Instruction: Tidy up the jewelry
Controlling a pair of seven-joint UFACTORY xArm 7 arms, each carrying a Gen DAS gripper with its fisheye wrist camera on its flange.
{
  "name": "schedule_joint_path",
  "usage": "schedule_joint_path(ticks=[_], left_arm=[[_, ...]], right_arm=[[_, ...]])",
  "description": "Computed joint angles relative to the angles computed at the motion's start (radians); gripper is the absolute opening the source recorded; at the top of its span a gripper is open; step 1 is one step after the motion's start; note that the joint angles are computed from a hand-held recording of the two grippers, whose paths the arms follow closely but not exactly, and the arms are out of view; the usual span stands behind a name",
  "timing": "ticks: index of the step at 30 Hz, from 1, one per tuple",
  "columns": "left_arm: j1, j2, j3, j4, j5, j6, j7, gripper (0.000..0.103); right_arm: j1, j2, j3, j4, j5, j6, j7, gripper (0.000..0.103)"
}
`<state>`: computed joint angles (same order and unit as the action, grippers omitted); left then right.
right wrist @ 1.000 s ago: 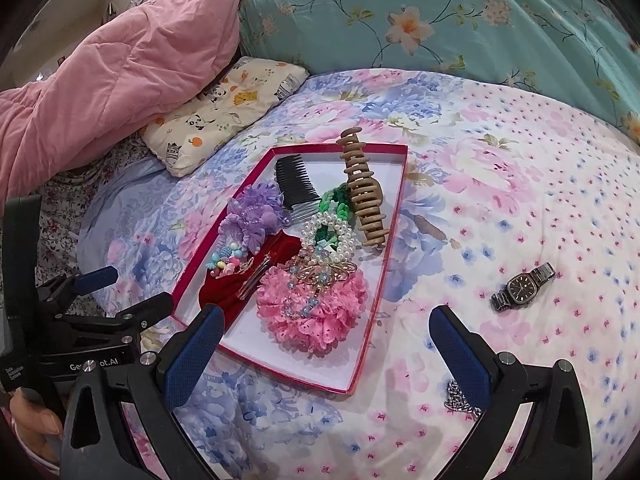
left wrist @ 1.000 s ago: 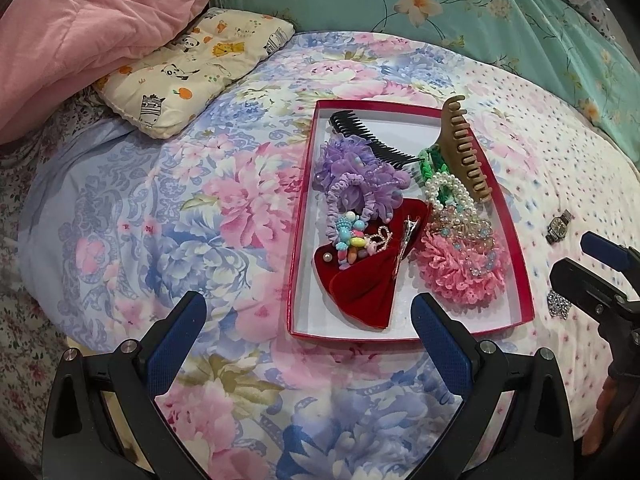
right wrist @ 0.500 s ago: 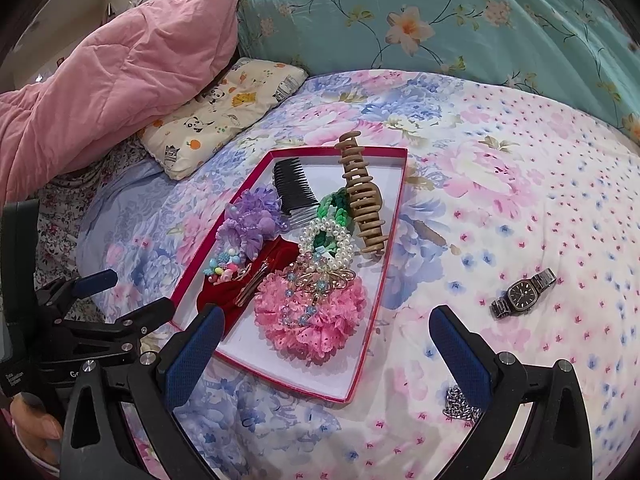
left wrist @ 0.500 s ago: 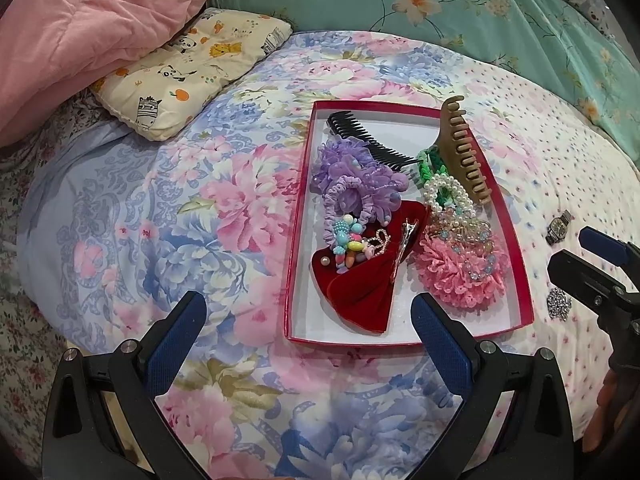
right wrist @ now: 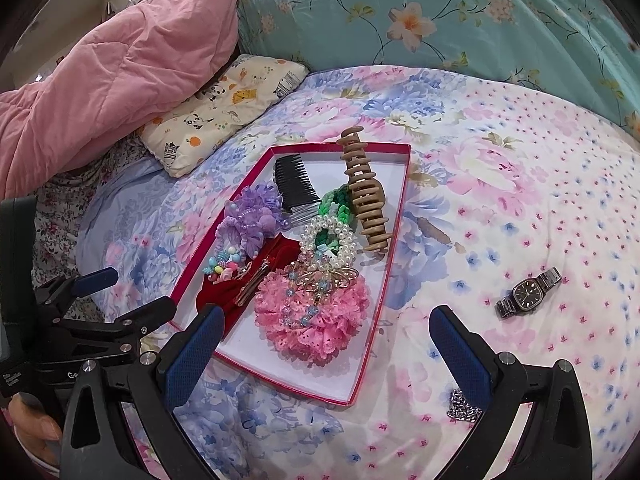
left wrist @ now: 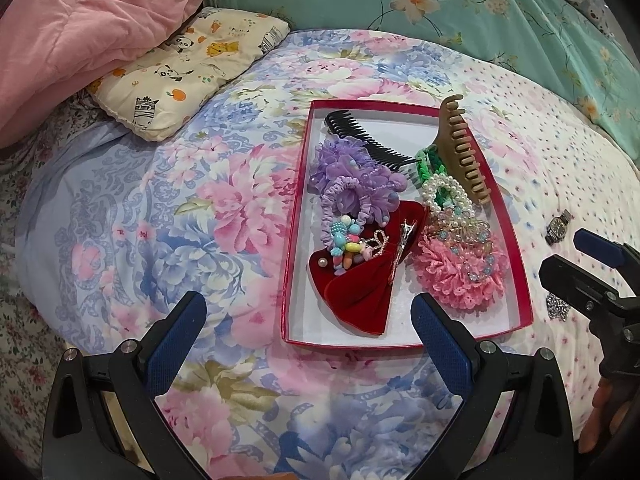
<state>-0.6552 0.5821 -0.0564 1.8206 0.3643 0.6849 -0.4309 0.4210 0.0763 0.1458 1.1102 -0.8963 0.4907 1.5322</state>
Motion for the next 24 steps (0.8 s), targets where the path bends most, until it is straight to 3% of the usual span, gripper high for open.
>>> schedule_joint_path(ticks=[24], left_arm=[[0.000, 0.004, 0.002, 0.005, -0.002, 0.002, 0.004, 0.103]], right_arm=[[0.006, 0.009, -0.004, 0.008, -0.005, -0.002, -0.003, 0.103]])
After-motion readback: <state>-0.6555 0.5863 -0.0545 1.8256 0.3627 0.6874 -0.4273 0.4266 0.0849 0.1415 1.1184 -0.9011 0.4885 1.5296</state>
